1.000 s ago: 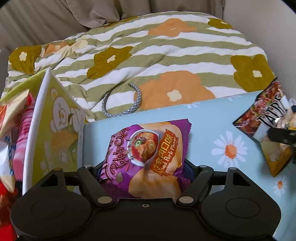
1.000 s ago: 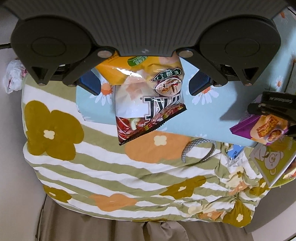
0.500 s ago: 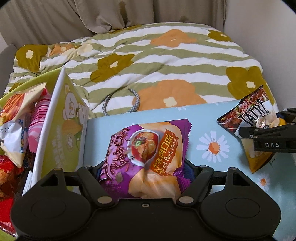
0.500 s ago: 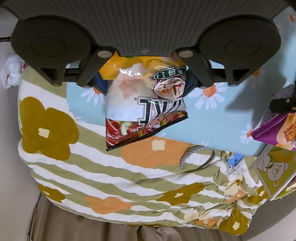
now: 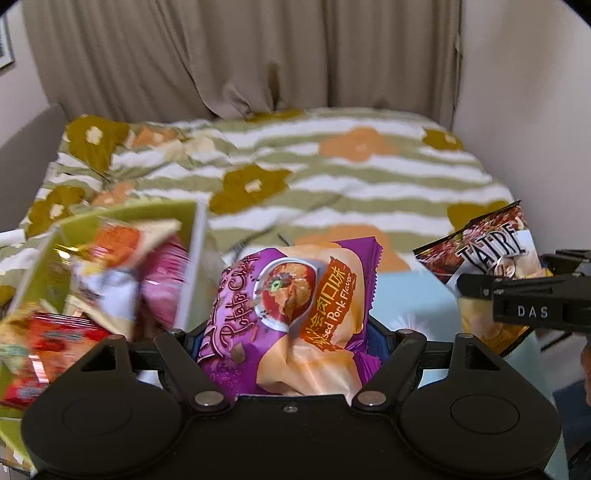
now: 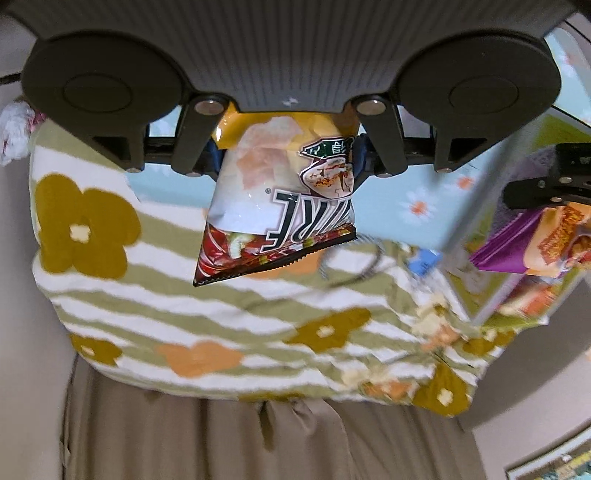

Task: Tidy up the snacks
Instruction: 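Carry both bags over the yellow-green box and open both tools inside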

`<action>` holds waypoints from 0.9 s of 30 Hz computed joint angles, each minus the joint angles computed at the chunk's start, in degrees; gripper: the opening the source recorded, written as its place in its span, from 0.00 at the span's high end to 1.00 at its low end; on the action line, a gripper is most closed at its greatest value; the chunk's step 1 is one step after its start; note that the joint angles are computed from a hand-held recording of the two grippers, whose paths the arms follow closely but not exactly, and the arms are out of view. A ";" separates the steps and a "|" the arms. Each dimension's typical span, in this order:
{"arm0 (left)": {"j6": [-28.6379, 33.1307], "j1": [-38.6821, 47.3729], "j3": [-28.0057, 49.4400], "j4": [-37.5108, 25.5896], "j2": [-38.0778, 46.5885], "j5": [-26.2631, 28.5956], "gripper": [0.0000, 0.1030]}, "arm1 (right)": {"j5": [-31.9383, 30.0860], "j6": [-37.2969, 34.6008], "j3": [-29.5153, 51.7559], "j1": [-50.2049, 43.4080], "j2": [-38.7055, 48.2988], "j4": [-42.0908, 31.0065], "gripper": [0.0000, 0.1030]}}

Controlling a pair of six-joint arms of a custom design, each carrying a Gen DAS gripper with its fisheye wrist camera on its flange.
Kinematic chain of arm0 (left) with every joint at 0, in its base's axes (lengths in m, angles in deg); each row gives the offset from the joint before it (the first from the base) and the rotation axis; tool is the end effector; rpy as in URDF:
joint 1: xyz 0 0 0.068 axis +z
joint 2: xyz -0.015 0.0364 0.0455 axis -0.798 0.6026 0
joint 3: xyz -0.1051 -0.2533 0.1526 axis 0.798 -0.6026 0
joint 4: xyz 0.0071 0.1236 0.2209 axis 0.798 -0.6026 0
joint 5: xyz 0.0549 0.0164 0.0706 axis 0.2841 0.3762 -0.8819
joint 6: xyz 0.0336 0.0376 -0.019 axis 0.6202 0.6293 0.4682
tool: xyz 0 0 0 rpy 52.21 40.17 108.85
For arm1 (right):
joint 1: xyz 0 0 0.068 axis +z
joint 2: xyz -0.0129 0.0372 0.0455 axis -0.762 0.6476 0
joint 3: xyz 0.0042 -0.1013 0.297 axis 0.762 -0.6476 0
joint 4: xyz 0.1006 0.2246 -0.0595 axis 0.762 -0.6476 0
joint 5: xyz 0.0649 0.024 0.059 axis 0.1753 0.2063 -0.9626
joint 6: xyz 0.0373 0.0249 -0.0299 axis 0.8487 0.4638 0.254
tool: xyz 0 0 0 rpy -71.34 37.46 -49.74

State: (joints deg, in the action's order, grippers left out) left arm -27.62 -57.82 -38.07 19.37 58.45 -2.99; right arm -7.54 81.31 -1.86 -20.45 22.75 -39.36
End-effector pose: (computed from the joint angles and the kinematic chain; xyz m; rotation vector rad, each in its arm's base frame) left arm 0.2895 -0.0270 0.2096 0.3833 2.3938 -0.0212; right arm 0.2907 0.1535 0.1825 0.0081 2.3932 0.1755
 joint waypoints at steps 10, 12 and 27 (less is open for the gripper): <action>9.63 21.12 7.02 -10.44 -8.76 14.22 0.22 | 5.84 5.43 16.99 13.60 0.55 -9.50 0.26; 12.70 26.06 9.93 -12.30 -7.57 17.78 0.22 | 7.98 7.06 21.70 16.57 2.62 -11.15 0.26; 26.01 39.82 40.13 -23.94 19.62 29.67 0.20 | 20.13 19.04 69.78 26.45 30.07 -36.60 0.26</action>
